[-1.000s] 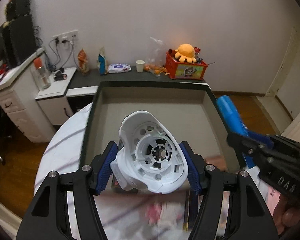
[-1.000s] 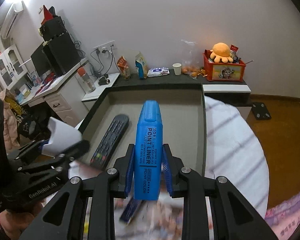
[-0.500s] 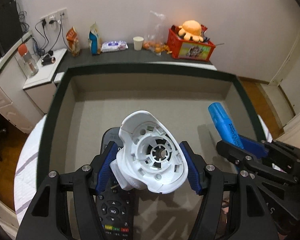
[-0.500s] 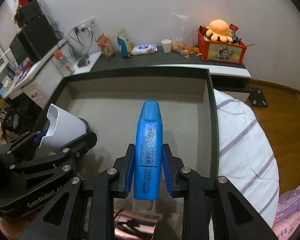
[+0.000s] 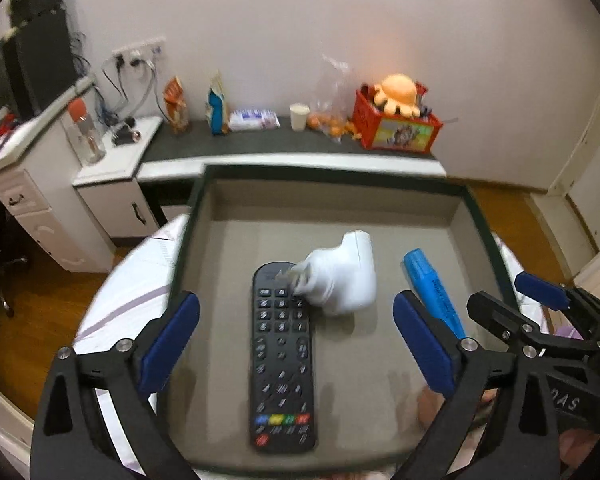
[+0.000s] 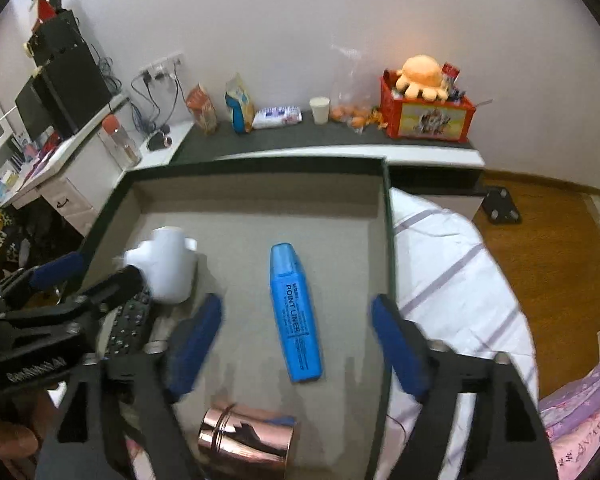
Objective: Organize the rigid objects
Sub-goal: 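Carry the adapter and blue highlighter into the box and release both, then withdraw both tools from the box and reach toward the yellow highlighter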
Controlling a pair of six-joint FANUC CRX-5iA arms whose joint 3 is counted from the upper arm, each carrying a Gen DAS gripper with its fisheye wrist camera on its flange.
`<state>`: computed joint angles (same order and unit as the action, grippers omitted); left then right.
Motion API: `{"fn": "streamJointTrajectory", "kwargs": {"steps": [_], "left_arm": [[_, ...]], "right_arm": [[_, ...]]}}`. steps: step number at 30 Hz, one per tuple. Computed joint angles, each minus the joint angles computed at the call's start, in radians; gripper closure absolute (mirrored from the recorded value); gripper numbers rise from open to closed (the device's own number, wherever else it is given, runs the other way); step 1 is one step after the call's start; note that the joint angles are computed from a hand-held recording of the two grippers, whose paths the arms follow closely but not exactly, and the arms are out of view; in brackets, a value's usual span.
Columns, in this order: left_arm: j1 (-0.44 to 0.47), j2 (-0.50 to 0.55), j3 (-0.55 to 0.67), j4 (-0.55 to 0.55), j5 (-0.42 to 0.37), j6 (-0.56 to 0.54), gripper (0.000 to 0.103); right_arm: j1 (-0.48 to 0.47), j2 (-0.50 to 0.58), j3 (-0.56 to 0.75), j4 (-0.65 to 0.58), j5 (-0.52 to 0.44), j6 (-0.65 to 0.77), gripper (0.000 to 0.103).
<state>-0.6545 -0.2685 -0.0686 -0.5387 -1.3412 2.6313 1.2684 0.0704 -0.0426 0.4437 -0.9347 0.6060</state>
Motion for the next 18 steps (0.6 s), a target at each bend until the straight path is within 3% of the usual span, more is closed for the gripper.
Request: {"fn": "streamJointTrajectory", "kwargs": {"steps": [5,12,18], "left_arm": [[-0.264,0.001,0.098,-0.212,-0.228,0.159,0.0],[-0.555,0.039,0.202,-0.388,-0.492,0.303,0.0],[-0.713,0.082,0.243,-0.445,-0.627,0.389,0.0]], "right_arm": [[0.058,-0.081,-0.073,0.076,0.01,-0.11,0.018],[0.156,-0.187,-0.171,0.2,-0.01,-0.261,0.017],[0.261,-0.265,-0.239,0.299,-0.074,-0.369,0.017]]}}
